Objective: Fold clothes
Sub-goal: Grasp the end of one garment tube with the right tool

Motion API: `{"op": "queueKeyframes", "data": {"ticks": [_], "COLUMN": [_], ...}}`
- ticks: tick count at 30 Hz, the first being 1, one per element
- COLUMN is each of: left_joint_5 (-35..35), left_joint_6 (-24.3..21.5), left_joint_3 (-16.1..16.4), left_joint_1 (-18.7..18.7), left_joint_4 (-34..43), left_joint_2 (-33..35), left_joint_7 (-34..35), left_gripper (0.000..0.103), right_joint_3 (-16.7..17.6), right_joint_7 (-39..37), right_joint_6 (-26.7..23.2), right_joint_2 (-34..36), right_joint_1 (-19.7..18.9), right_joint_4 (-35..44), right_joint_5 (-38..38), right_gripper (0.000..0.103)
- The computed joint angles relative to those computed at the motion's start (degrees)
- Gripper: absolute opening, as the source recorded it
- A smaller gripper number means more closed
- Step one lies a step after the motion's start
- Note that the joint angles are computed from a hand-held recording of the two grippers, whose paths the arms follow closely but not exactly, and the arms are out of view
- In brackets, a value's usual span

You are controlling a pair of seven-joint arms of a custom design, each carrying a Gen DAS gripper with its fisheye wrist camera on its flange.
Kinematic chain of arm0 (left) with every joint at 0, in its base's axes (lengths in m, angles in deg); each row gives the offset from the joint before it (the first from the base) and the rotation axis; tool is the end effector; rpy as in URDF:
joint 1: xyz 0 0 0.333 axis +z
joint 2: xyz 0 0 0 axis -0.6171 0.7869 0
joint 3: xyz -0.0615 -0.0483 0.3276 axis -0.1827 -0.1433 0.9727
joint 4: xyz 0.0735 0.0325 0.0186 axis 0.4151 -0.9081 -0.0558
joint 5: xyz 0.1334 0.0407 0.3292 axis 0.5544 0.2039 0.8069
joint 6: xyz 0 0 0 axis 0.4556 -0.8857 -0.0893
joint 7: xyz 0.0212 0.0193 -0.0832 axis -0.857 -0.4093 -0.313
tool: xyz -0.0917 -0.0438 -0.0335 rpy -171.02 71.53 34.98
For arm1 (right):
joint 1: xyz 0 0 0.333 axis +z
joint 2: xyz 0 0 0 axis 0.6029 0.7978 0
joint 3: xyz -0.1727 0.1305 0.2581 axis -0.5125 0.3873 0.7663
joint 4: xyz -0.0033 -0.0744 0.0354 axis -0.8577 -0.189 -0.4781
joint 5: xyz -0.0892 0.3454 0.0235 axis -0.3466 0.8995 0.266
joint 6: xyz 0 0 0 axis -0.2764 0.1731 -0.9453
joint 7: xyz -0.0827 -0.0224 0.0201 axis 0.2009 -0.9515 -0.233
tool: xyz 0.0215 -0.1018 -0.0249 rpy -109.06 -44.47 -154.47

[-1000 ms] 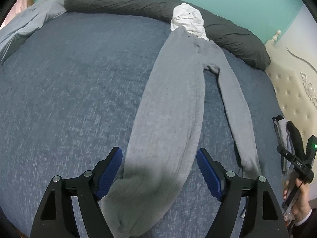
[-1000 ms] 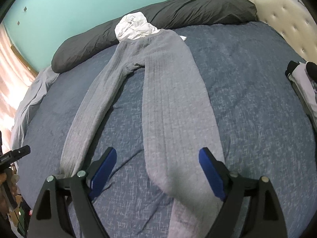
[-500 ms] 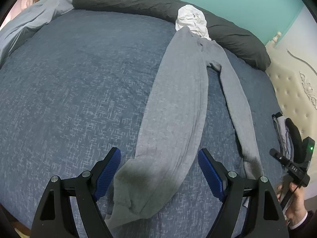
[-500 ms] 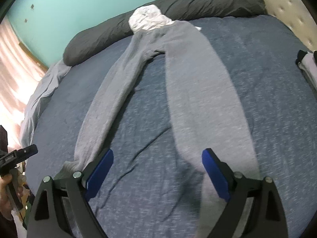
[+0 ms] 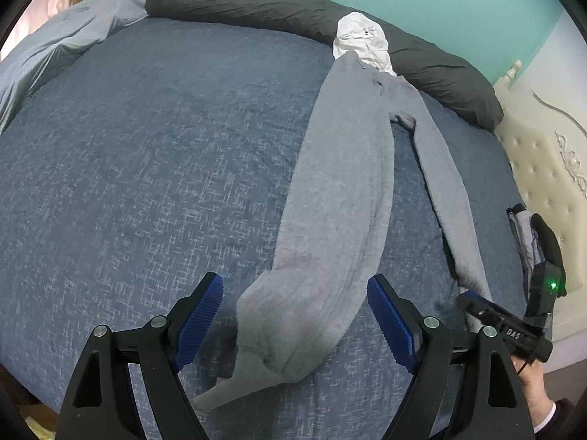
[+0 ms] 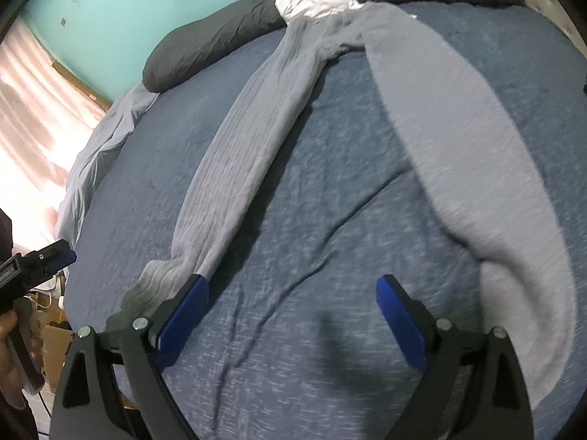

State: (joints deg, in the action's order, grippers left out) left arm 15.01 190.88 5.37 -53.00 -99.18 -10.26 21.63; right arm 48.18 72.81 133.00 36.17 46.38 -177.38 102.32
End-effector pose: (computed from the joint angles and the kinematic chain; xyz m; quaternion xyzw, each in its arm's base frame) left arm 0.3639 -0.1747 0.4932 -0.8204 0.4955 -0.2522 0.1335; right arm 0.4789 0.0762 0.4235 -0.7705 0.5495 0.0482 0.3196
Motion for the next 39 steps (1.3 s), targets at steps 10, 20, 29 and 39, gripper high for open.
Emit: {"op": "queueKeyframes", "data": {"ticks": [10,20,29,39], "left_joint_5": [0.3,0.2,-0.3,-0.5], "left_joint_6": [-1.0,-0.4,-0.1,-1.0], "left_joint_3": [0.3,0.8,1.4,1.6], "left_joint_1": [-0.1,-1.1,-1.3,-1.3], "left_joint_4": [-3.4,-5.6,-7.5,-7.8], "left_joint_2": [-4.7,-6.5,-8.1,-9.2], "left_joint_7": [0.0,-0.1,-0.2,0.3], "left_gripper": [0.084,0.084,0.084,0.084], "right_joint_3": [2.9,5.0,5.8,5.8], "right_joint_7": [-1.4,-3.2,-6.7,-11.5], "right_joint_6": [1.6,3.7,0.6,-2.5], "right_joint_2": [-0.4,1.8,3.9,5.4], "right_joint_1": [4.6,8.7,10.0,9.7], "right_joint_4": [-3.7,-4.8,-4.2,-3.2], "right_joint_5": [4.8,10.1,14.3,18.4], "right_gripper": [0.094,0.086,0.058,0.01]}}
